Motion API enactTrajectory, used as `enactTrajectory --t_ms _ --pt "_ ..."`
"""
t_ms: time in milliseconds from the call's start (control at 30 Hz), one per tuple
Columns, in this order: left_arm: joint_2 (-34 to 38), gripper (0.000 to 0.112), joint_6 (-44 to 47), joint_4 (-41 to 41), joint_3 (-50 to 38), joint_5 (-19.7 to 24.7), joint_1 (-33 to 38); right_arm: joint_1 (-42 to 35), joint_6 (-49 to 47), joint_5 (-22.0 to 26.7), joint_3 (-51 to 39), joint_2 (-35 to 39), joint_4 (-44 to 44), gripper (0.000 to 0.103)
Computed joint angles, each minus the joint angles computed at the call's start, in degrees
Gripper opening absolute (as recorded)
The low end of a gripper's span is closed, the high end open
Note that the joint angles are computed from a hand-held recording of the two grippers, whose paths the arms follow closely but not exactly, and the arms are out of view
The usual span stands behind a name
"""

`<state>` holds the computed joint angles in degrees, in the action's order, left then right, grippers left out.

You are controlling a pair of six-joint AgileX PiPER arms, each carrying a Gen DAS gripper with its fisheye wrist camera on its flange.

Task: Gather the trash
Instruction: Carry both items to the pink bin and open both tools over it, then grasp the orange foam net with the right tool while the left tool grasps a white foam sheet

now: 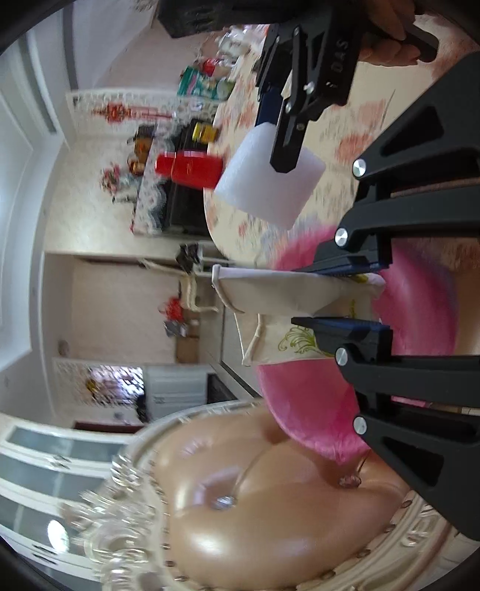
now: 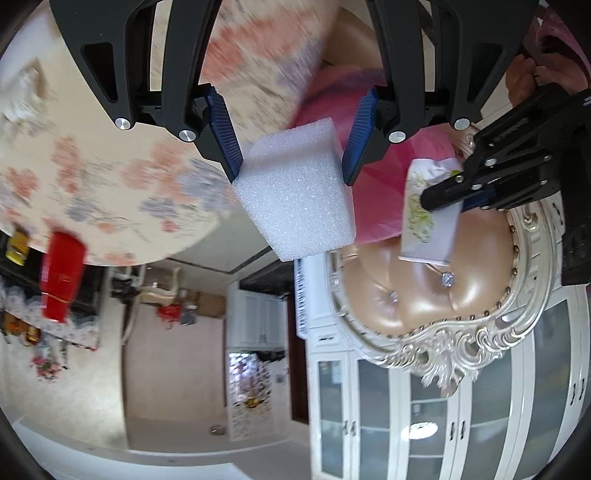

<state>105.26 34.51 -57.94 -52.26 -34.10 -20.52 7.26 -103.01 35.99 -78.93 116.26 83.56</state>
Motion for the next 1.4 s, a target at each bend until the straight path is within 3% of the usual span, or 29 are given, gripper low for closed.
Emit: enactTrajectory --t_ms 300,367,433,600,733,867,1033,1300,1400 --pt "6.74 0.02 -4.48 7.39 -6.76 7.02 12.03 6.61 14.45 -0.53 -17.0 12.07 -10.22 0.056" --pt "7.68 0.033 -4.3 6.48 -7.19 7.4 12.98 6.84 17.31 -0.33 -19.41 14.08 -12.78 0.068" --pt "7.65 0.053 -5.32 6.26 -6.2 6.05 12.84 6.41 15.96 -0.07 -19.1 14.39 -11.68 0.079" --pt "5.24 0.079 -6.94 3.41 -2.23 0.33 10.41 3.72 11.38 0.46 -14.09 11.31 -8.1 0.08" --pt "2.8 0.098 -7.88 -0.99 0.66 -5.29 4.16 -1.35 2.54 0.51 -4.4 4.56 -2.05 0.081" --pt "3.18 0.098 -4.91 -3.79 -1.05 -5.55 -1.94 -8.65 -6.96 0.9 5.76 -2.11 3.83 0.085" --pt "7.9 0.098 0.05 -4.0 -9.71 -0.09 -7.59 -20.92 -12.09 2.68 13.61 -7.06 6.61 0.085" --pt "20.15 0.098 7.87 -6.1 -30.18 10.05 -15.77 -39.84 -12.71 2.58 15.86 -7.3 7.53 0.085" --pt "24.6 0.098 15.86 -13.93 -38.59 15.21 -17.65 -45.05 -9.23 2.44 13.62 -5.69 6.68 0.085"
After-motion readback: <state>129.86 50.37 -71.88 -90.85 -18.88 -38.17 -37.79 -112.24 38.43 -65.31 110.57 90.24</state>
